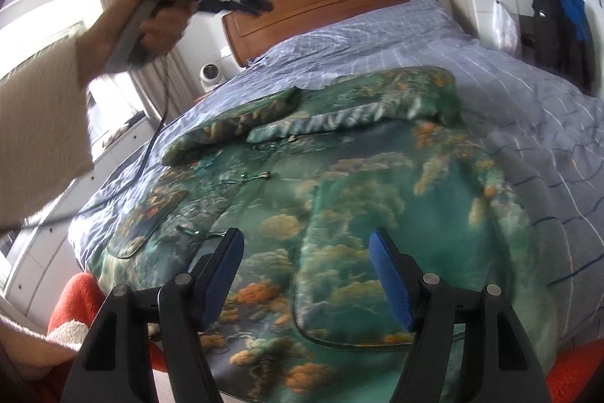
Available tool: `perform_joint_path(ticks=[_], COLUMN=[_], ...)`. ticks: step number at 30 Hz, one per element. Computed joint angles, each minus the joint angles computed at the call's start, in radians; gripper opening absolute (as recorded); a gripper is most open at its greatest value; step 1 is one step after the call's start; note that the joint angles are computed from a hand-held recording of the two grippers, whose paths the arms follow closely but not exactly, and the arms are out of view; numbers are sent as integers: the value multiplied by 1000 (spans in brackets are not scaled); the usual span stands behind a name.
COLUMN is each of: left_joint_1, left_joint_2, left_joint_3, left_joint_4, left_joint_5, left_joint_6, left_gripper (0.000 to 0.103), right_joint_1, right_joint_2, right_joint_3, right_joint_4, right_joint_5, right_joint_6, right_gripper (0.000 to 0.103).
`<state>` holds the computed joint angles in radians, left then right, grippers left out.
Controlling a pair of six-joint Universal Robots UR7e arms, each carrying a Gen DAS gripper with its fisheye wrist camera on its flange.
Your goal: Fold large clothes
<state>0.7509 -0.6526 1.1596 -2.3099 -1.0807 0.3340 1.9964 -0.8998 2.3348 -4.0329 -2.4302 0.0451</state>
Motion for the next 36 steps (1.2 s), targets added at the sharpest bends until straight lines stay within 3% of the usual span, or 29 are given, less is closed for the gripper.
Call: perform_joint_path(ticks=[1,5,7,10,14,16,18,19,21,26,32,33,34,35,36], left_joint_1=[2,58,112,208,325,370,420,435,473,481,475,477,482,486,486], left_joint_2=[-12,-124,-171,-225,-261,-266,-280,-281,-317,-310,-306,-307,-300,-294,-292], left_joint_3=[28,207,265,308,362,391,424,436,492,473,487,487,474,465,464], left_joint_4=[-41,-235,-268,-283,-405,-471,-496,-509,-598,-590,-610,-610,-606,-607,-610], left_joint_5=[18,149,212,294,357,371,371,357,261,244,246,243,240,240,242], left_joint_6=[19,162,176,125,82,61,-11,-32,-69,-110,-71,-73,-69,-64,-61], left_gripper=[82,90,91,91,91,91,91,92,93,98,100,100,101,101,101], right_joint_1=[-7,-32,-42,-63,-153,-222,-270,-288,-320,-351,-358,-359,-363,-364,-352], right_joint_2=[-8,-52,-95,-167,-237,-223,-187,-163,-114,-21,80,95,107,113,117], right_joint_3=[9,21,9,-54,-201,-300,-416,-479,-612,-821,-988,-1009,-1025,-1035,-1045], right_joint_4=[1,57,132,279,551,650,763,824,973,1164,1326,1343,1349,1359,1359], right_joint_5=[7,42,92,214,464,597,647,649,640,582,495,473,478,491,470], right_joint_6=[10,80,121,136,210,261,279,278,267,267,263,261,260,258,246], right_gripper=[69,69,69,69,69,69,69,69,69,69,67,63,35,18,11])
